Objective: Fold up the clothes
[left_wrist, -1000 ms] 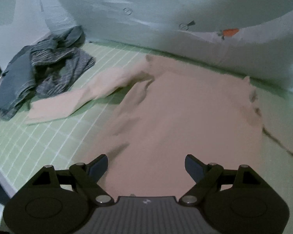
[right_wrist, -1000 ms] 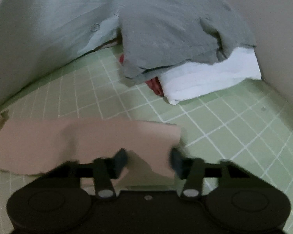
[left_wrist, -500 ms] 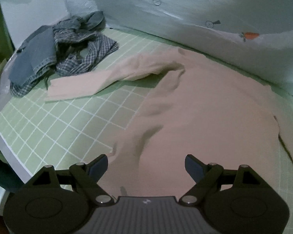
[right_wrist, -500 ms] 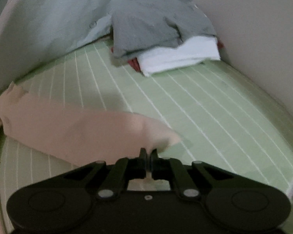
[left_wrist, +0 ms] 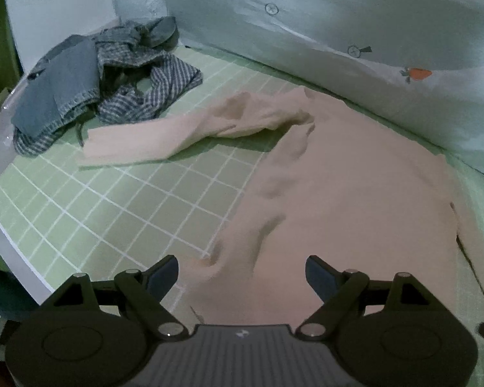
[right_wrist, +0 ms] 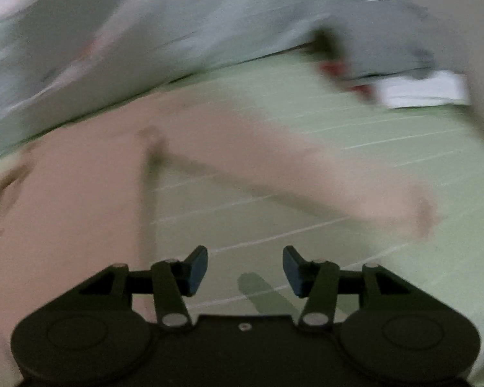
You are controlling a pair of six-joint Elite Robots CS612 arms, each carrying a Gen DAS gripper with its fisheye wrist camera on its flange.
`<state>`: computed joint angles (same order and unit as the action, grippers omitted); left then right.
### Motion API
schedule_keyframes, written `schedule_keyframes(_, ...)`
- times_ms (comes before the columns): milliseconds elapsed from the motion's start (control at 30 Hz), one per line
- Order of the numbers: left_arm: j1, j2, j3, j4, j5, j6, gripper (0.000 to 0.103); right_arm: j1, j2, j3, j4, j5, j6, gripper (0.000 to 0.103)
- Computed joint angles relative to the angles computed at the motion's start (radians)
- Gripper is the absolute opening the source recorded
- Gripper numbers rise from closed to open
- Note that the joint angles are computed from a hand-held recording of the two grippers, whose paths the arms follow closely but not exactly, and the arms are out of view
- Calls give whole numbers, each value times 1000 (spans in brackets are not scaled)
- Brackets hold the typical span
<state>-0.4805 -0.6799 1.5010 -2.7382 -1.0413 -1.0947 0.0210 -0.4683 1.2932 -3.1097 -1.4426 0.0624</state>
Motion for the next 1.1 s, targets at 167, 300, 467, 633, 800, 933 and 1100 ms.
schedule_keyframes(167,-12,-33,47,37,32,-33,86,27,7,-15,59,81,-120,50)
schedule_keyframes(300,-16,-49,76,57,32,-61,86,29,6,-12,89,100,-91,49)
schedule_keyframes(467,0,-29,64,22,33,9,86,26,1,-5,101,105,-109,48)
schedule_keyframes(633,35,24,10,-91,-29,165,86,28,-17,27,102,90,-145,49)
schedule_keyframes(800,69,83,-65,-98,-141,271,85,39,-31,40,131,70,-195,47)
schedule_keyframes(933,85,95,-63,-152,-242,284,70,46,-39,32,187,89,-226,16)
schedule_keyframes(1100,100,60,-32,-94,-366,265,8,38,-54,43,189,124,-175,5)
